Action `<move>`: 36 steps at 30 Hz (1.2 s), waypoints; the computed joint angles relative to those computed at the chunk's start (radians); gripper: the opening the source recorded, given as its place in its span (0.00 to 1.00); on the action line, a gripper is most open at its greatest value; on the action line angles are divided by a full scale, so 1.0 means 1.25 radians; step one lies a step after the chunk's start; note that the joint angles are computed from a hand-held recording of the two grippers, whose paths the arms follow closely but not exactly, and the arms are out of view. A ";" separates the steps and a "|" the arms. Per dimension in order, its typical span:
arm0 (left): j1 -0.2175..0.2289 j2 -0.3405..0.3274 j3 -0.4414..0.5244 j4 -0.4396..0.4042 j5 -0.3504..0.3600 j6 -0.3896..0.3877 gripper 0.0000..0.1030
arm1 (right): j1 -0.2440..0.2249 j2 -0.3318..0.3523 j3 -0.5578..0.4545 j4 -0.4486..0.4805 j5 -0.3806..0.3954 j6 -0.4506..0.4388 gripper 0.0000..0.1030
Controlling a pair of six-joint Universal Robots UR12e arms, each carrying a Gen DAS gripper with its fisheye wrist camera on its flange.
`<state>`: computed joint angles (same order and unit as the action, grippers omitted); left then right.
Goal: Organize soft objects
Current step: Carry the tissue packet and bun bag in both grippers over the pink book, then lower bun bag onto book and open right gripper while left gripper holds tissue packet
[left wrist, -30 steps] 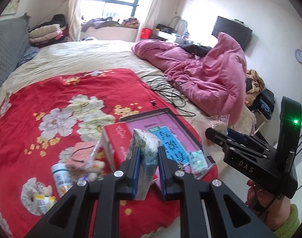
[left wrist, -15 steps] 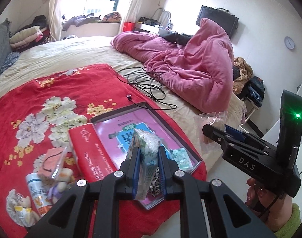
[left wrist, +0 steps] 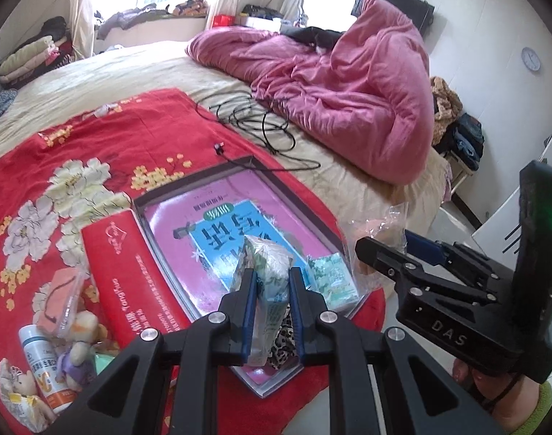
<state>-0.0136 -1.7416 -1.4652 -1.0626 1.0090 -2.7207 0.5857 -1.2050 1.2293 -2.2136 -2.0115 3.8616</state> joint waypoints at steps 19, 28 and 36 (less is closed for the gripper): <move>-0.031 -0.073 0.048 -0.084 0.069 0.006 0.17 | -0.022 0.008 0.032 0.018 0.100 -0.007 0.49; -0.045 -0.097 0.066 -0.080 0.114 0.011 0.17 | -0.026 0.033 0.019 0.032 0.161 -0.028 0.49; -0.050 -0.103 0.069 -0.065 0.123 0.012 0.17 | -0.025 0.054 0.002 0.063 0.162 -0.045 0.49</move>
<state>-0.0767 -1.8704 -1.3794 -1.1433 1.1627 -2.7060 0.5547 -1.1381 1.2323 -2.1344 -1.8089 3.8051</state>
